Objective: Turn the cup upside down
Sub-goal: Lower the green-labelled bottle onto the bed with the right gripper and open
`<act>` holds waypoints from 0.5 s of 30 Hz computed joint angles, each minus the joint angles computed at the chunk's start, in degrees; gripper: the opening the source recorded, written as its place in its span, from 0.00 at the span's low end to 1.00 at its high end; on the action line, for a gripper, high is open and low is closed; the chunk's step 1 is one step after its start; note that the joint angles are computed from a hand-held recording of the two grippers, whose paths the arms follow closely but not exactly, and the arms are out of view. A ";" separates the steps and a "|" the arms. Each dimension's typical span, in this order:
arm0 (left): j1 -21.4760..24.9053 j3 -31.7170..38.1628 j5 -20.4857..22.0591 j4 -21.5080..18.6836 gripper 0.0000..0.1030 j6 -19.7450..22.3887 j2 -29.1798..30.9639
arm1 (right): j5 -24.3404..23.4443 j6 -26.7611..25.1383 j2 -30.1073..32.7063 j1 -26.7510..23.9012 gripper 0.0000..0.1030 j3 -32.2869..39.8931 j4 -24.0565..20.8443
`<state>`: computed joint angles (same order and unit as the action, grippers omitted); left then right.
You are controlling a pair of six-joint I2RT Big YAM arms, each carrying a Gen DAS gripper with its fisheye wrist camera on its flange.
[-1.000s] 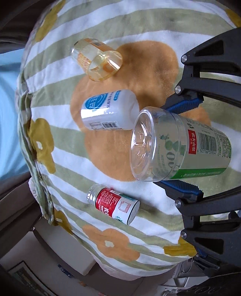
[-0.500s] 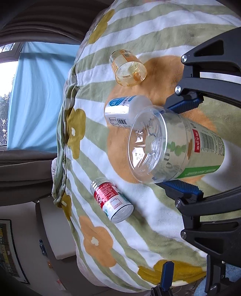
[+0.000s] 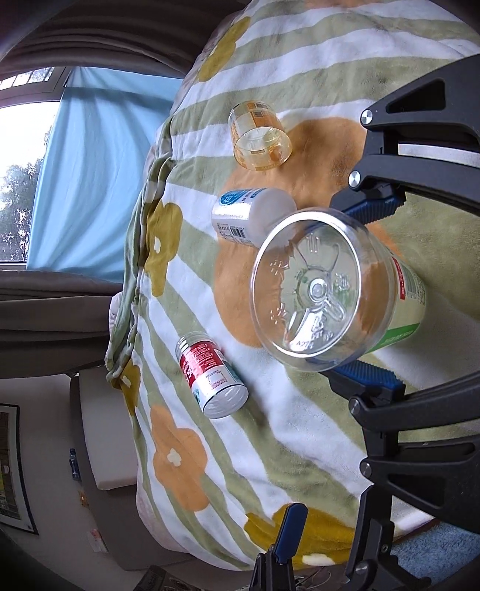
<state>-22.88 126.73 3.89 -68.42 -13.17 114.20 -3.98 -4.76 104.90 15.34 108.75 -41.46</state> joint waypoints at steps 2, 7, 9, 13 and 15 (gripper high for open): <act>0.11 -0.01 0.16 0.06 0.89 -0.20 0.03 | 0.09 0.21 0.26 -0.03 0.58 0.44 -0.06; 0.14 -0.05 0.13 0.01 0.89 -0.19 -0.01 | 0.00 -0.18 0.69 0.19 0.58 1.00 0.09; 0.21 -0.05 0.19 0.03 0.89 -0.26 -0.02 | -0.28 0.13 0.78 0.20 0.58 1.09 0.23; 0.34 -0.04 0.38 0.01 0.89 -0.44 0.01 | -0.35 1.15 1.11 0.13 0.84 1.51 0.59; 0.37 -0.10 0.34 0.05 0.89 -0.42 -0.02 | -0.24 1.22 1.43 0.12 0.91 2.03 0.20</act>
<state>-22.51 126.63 4.23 -68.37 -13.59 114.17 -4.23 -3.54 106.33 15.46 110.78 -41.27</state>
